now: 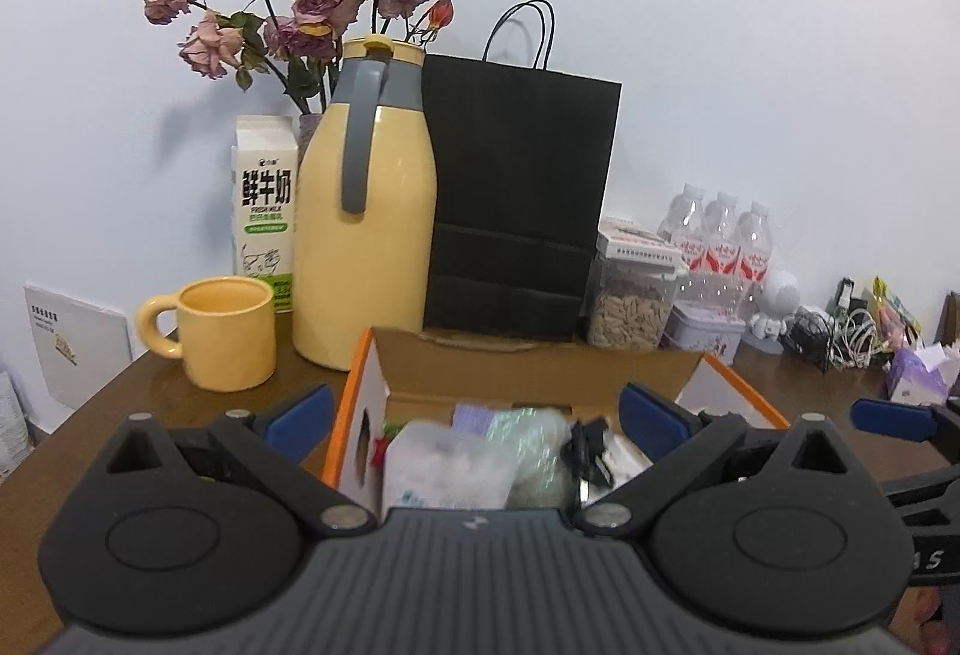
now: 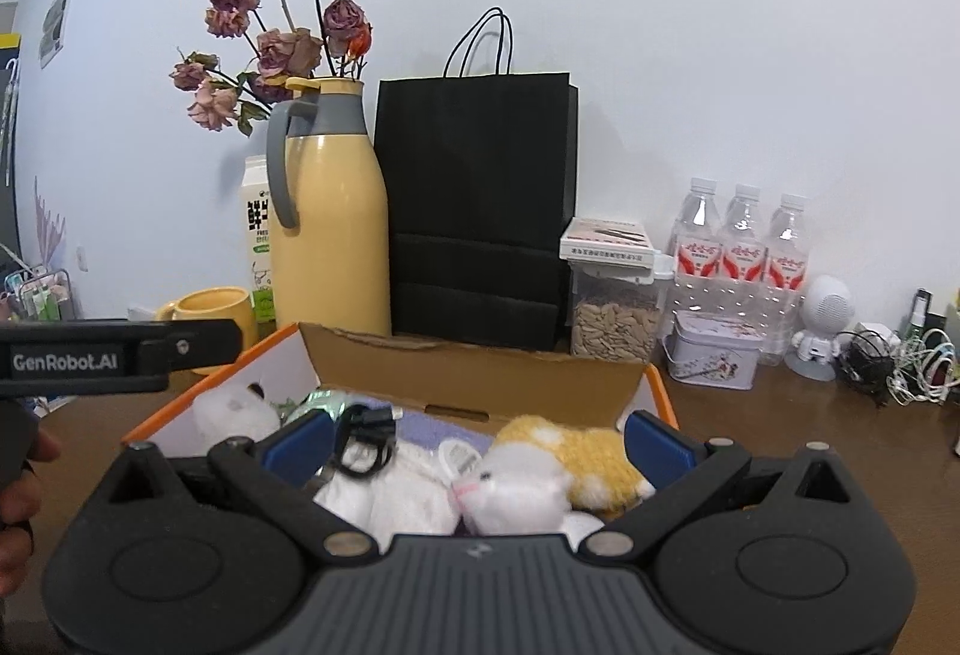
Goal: Organize objects
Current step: 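Withdraw both grippers and grasp the white bottle cap with the right gripper, then grasp the small yellow block with the left gripper while the right gripper holds the cap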
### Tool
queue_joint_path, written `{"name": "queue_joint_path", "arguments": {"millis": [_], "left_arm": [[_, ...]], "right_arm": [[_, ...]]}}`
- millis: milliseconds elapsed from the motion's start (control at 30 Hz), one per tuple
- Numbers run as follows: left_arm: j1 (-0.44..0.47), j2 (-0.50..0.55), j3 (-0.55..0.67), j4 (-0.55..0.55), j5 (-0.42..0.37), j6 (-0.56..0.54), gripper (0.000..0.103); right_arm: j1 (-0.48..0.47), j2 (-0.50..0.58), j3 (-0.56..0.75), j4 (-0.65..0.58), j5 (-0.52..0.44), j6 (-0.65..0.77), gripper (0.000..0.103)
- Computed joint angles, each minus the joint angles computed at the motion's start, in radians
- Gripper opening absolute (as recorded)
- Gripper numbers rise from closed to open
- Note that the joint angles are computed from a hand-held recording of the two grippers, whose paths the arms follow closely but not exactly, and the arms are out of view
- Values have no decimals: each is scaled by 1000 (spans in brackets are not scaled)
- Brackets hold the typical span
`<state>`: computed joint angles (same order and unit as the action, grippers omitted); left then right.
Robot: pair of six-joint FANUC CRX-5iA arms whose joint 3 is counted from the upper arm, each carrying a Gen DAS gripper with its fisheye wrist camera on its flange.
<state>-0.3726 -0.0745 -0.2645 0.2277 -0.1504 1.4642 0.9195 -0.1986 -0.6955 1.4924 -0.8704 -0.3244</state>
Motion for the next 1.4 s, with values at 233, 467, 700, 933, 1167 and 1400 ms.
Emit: {"name": "queue_joint_path", "arguments": {"millis": [233,467,700,933,1167,1400], "left_arm": [[28,-92,-69,-40,-80,16,103],[62,-170,-129,-81,-168,25,103],[93,-221,-188,-44,-210,-25,103],[105,-238,-221,5,-215,-76,103],[101,-216,-203,-13,-222,-60,103],[75,-121,-97,-134,-268,45,103]], "right_arm": [[159,-67,-50,-154,-126,71,103],[319,-132,-100,-351,-255,96,103],[389,-177,-137,-492,-275,91,79],[382,-189,-160,-471,-230,58,27],[368,-172,-152,-426,-206,55,27],[299,-135,-131,-335,-153,59,27]]}}
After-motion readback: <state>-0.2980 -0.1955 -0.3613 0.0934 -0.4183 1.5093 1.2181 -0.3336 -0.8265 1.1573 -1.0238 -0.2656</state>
